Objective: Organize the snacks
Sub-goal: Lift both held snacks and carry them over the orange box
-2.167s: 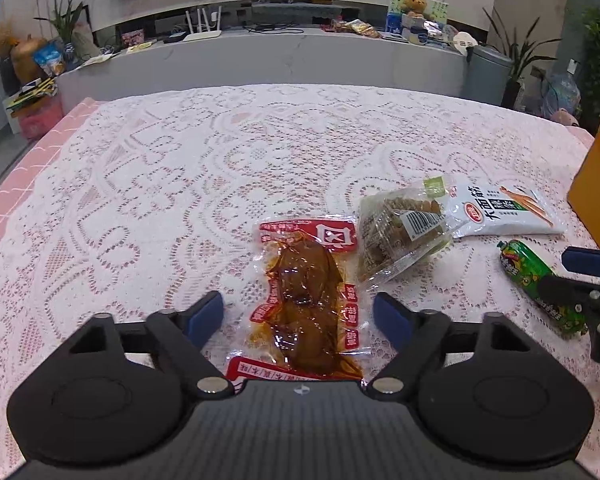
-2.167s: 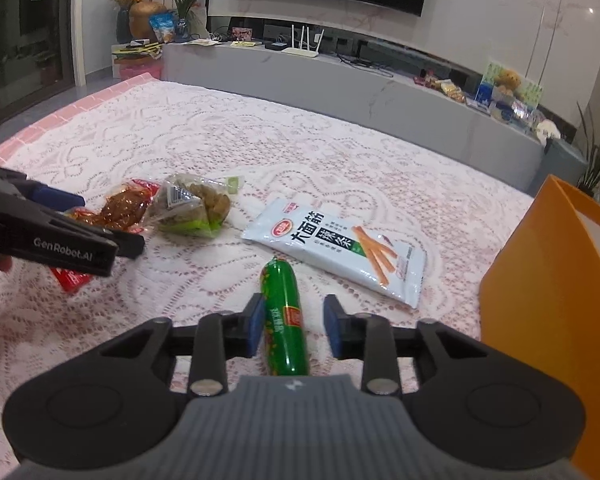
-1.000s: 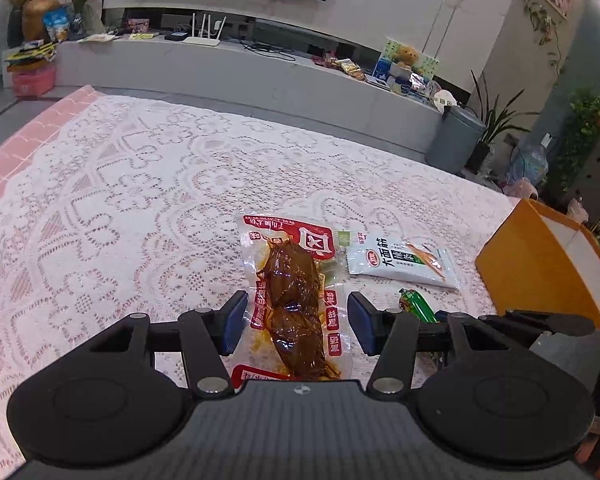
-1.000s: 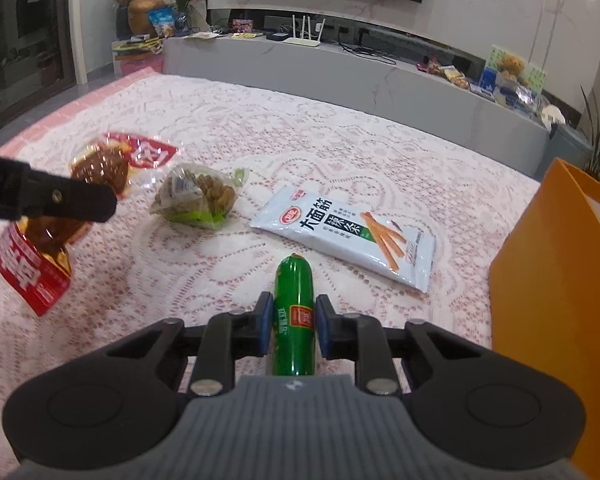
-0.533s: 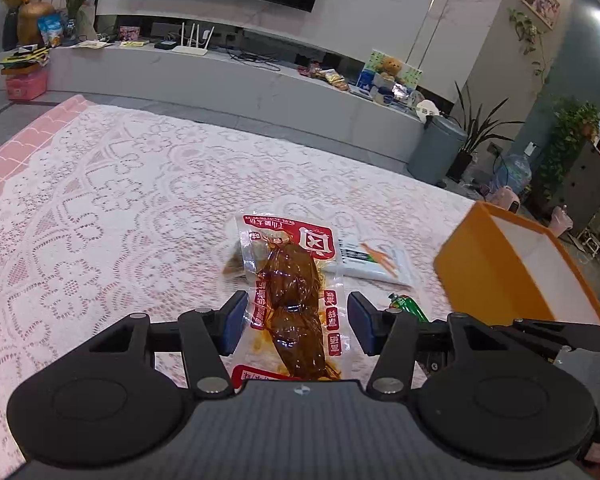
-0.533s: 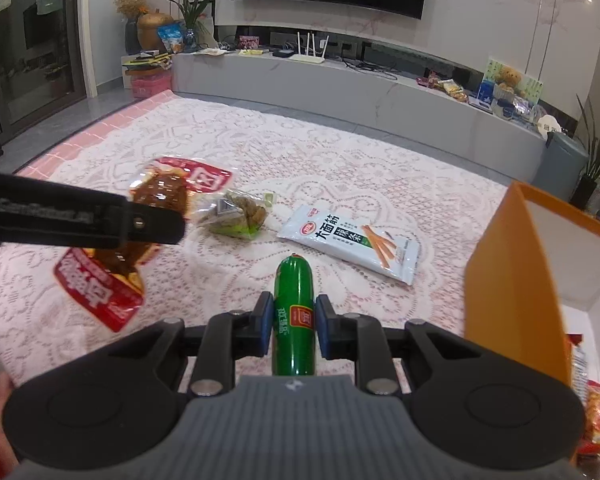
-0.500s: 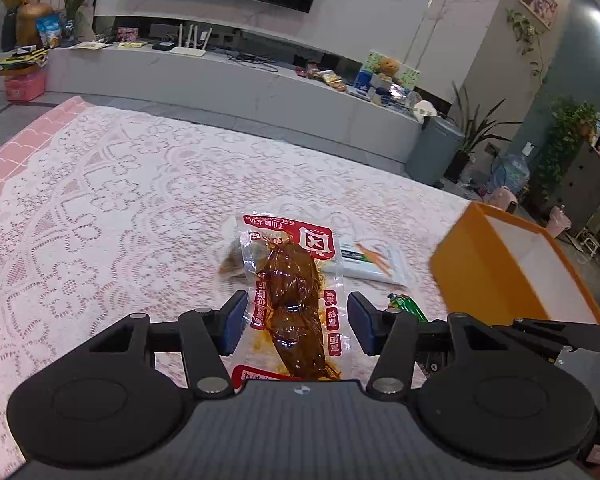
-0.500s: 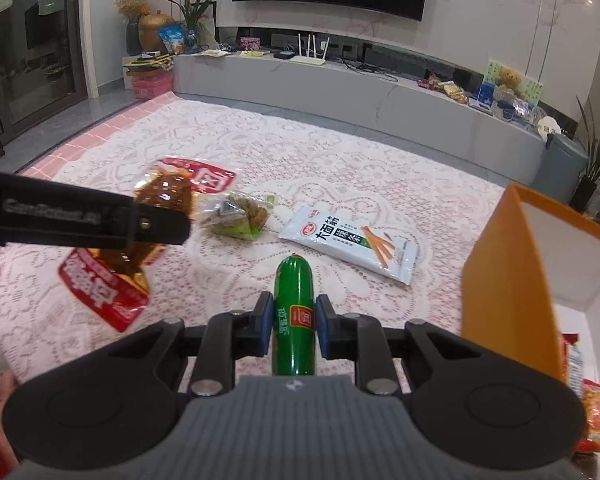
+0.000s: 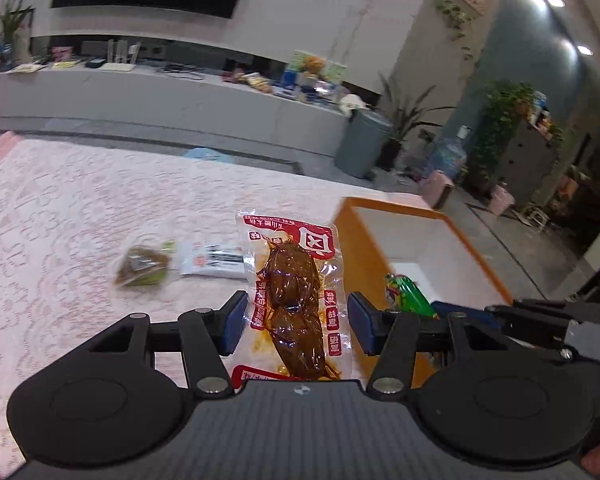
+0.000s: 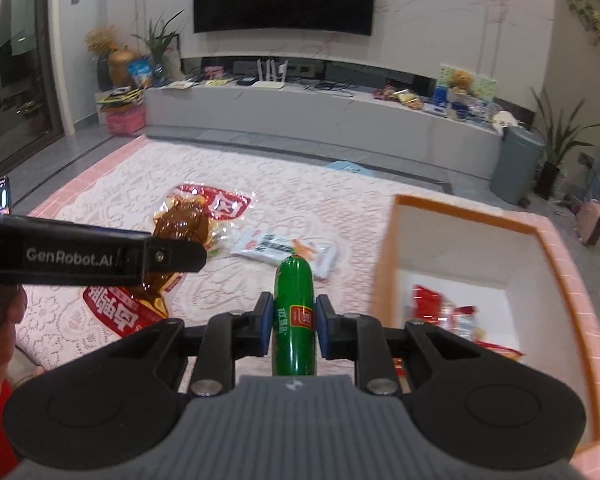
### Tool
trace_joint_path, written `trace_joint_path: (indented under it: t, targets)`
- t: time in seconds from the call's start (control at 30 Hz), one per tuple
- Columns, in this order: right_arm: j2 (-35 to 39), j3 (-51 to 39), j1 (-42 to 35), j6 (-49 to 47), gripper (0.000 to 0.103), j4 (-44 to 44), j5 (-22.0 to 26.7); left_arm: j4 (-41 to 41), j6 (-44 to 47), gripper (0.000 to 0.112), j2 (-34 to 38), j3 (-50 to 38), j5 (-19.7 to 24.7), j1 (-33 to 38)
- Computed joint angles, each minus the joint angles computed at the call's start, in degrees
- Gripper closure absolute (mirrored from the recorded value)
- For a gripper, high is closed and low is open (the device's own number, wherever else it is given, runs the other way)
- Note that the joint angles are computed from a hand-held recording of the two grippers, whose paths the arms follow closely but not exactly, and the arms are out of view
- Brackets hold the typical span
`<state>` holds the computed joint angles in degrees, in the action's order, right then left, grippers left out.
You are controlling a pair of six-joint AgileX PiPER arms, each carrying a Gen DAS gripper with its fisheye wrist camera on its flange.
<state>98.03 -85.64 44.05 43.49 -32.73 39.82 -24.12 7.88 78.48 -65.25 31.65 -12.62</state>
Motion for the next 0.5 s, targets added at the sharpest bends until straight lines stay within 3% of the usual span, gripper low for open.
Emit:
trace_joint_path:
  t: [0.27,0.5]
  targets:
    - [-7.9,4.3,-4.5,-4.3,0.083,0.5,3.2,2.8,-3.4,0.051,5.1,-7.0,0.3,-8.2]
    - [-9.8,5.9,-10.6,-12.0,0.083,3.4,5.3,4.6,-3.5,0.051,14.9,-18.6,4.0,-13.2]
